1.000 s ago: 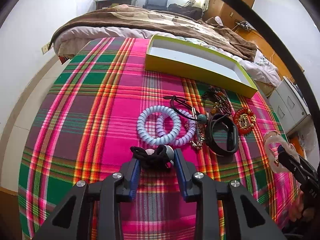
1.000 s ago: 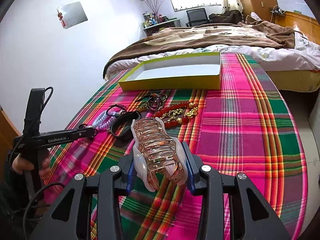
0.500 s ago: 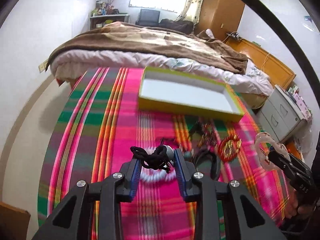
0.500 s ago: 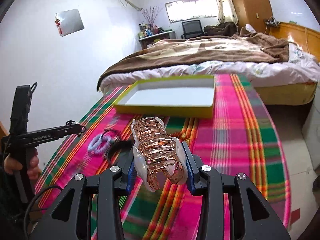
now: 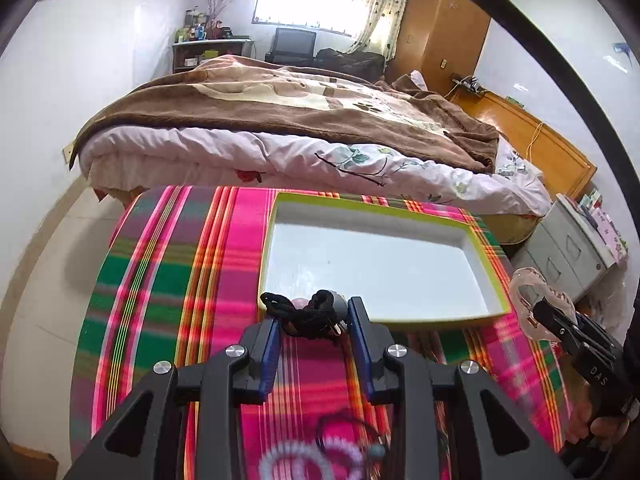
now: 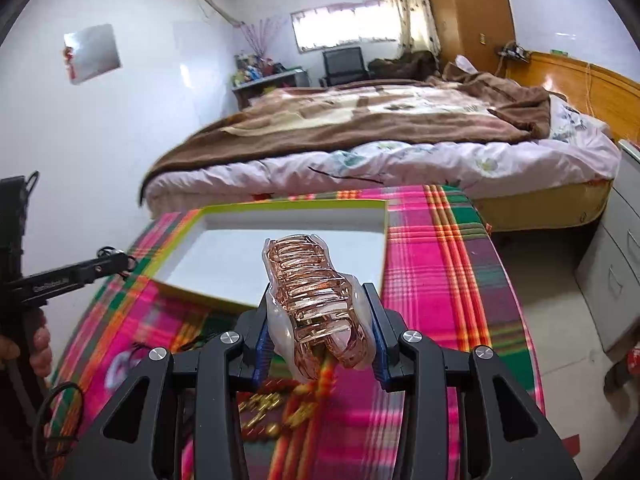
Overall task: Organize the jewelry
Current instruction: 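Carry both held items into the yellow box and open both tools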
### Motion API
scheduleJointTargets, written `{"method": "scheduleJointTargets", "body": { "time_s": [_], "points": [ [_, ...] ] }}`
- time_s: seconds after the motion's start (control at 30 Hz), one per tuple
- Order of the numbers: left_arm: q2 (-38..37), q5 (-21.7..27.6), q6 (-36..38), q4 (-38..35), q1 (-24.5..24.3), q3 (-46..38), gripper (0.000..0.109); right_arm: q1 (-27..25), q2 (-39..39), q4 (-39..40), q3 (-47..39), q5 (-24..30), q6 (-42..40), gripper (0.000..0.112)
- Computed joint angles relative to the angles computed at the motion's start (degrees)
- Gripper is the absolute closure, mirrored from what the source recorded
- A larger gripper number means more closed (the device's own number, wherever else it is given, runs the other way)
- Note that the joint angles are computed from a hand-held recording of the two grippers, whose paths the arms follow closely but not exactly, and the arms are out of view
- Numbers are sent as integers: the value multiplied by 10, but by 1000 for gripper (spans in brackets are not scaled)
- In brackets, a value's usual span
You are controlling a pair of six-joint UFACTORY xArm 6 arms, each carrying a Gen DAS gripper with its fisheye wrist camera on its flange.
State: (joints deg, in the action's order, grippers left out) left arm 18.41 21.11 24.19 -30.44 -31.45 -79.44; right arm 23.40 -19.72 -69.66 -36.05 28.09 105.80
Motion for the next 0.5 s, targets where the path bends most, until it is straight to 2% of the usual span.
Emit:
{"method": "scheduleJointTargets", "body": {
  "time_s": [0.2, 0.5],
  "points": [
    [95, 48, -37, 26, 7, -119, 76, -34, 48, 3, -29, -19, -18, 72],
    [182, 90, -93, 98, -1, -225, 76, -61, 114, 29, -79, -22, -65, 72]
  ]
}}
